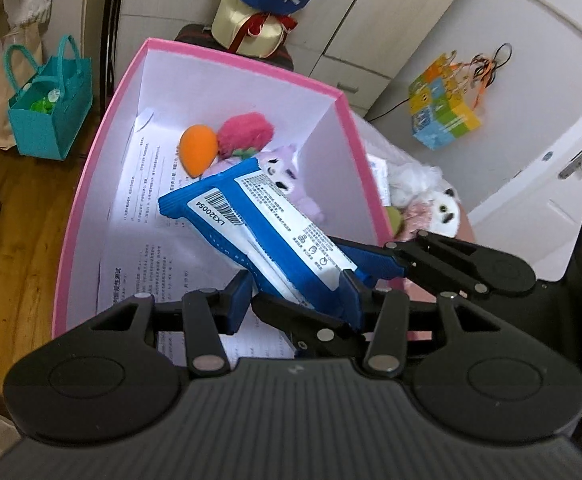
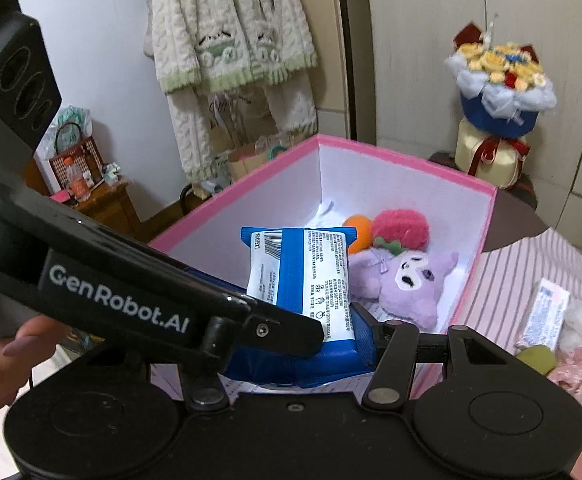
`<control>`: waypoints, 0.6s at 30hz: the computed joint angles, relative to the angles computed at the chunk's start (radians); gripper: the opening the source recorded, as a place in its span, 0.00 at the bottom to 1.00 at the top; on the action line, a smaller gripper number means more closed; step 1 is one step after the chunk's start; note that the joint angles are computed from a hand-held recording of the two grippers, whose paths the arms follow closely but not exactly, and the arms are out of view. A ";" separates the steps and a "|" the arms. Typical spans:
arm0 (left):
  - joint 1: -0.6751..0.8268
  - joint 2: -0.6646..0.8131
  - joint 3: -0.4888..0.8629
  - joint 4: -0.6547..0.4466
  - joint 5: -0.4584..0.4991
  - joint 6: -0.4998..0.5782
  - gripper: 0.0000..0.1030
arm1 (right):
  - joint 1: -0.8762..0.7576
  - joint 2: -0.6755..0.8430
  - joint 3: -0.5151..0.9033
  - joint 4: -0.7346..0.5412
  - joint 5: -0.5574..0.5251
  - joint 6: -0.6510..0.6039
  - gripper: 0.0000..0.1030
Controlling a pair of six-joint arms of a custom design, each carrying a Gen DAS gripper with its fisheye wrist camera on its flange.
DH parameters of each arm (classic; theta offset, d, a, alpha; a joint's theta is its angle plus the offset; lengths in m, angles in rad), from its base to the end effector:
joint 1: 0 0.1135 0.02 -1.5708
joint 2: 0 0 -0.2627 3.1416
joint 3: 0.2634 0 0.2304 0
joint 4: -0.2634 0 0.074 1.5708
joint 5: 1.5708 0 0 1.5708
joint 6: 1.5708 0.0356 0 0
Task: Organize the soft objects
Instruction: 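Carry the blue wet-wipe pack with the left tool into the pink box and release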
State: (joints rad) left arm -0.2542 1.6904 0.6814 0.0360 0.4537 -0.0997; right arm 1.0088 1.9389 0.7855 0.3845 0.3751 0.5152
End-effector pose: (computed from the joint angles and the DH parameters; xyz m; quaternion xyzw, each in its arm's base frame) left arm 0.2673 -0.0856 0.1304 0.1379 0.9233 -0.2621 0.2446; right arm 0.1904 0.2778 0.1051 -0.1504 0.8949 0.1405 0.3959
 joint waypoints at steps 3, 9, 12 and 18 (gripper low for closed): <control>0.001 0.044 0.027 -0.002 -0.003 0.015 0.44 | -0.011 0.033 0.026 -0.008 -0.001 -0.032 0.59; -0.026 0.031 -0.020 0.089 -0.086 0.044 0.53 | 0.002 0.075 0.105 -0.102 0.057 -0.080 0.61; -0.026 -0.033 -0.088 0.158 -0.133 0.071 0.56 | 0.008 0.063 0.102 -0.114 0.070 -0.082 0.62; 0.001 -0.211 -0.179 0.137 -0.146 0.159 0.59 | 0.037 0.002 0.060 -0.133 0.096 -0.036 0.63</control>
State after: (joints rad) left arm -0.2535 1.4796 0.5023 0.1729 0.3077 0.0591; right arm 1.0454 1.9412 0.8453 0.2518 0.4711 0.4788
